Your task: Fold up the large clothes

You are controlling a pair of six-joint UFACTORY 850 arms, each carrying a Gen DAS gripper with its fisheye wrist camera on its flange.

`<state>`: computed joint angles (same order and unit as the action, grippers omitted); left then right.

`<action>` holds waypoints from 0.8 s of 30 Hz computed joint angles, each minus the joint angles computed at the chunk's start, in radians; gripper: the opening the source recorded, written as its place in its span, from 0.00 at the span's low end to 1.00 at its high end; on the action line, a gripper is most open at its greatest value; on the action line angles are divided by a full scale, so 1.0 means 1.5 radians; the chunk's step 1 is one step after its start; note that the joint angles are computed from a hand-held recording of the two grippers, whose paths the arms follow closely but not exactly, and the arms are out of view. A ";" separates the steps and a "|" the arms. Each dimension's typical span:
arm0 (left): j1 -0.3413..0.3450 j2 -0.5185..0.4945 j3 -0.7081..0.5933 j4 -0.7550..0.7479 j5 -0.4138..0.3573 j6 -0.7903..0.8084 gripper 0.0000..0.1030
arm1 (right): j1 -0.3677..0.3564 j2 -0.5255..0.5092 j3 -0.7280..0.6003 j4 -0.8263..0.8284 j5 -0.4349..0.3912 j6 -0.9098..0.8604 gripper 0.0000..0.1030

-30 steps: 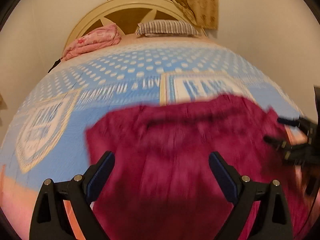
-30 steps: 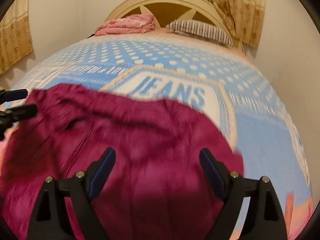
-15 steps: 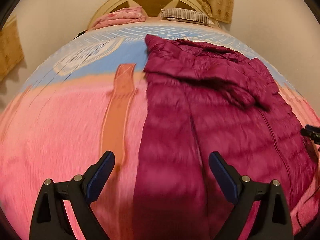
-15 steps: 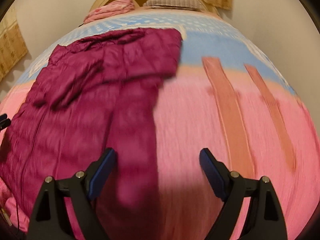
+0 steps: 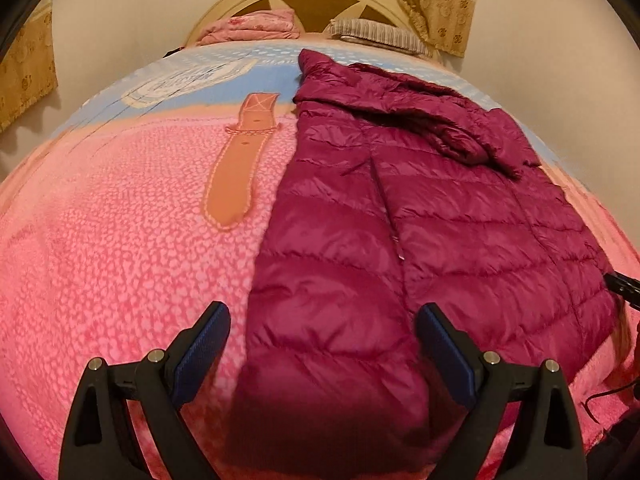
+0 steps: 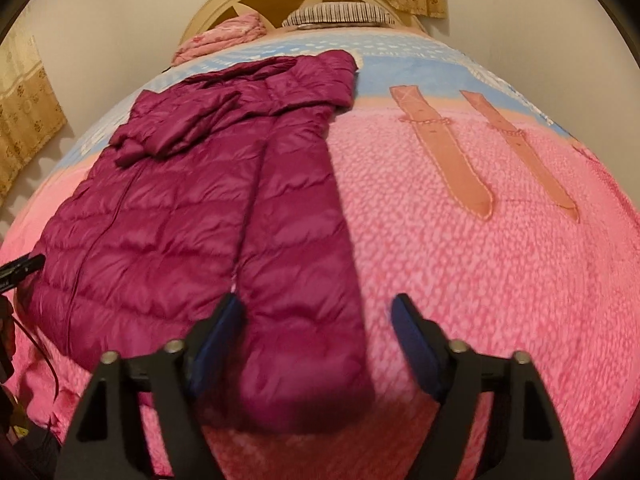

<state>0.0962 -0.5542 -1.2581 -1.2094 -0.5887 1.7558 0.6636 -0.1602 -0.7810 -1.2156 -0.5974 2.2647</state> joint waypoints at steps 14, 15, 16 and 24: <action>0.035 0.030 0.007 0.014 -0.149 0.000 0.09 | 0.049 0.054 0.057 -0.203 0.008 0.255 0.10; 0.043 0.037 0.005 0.009 -0.175 0.004 0.09 | 0.053 0.063 0.061 -0.207 0.002 0.261 0.10; 0.048 0.044 0.002 0.004 -0.196 0.009 0.09 | 0.058 0.074 0.065 -0.215 -0.003 0.270 0.10; 0.113 0.114 -0.010 -0.027 -0.407 0.017 0.09 | 0.116 0.170 0.077 -0.213 -0.091 0.243 0.09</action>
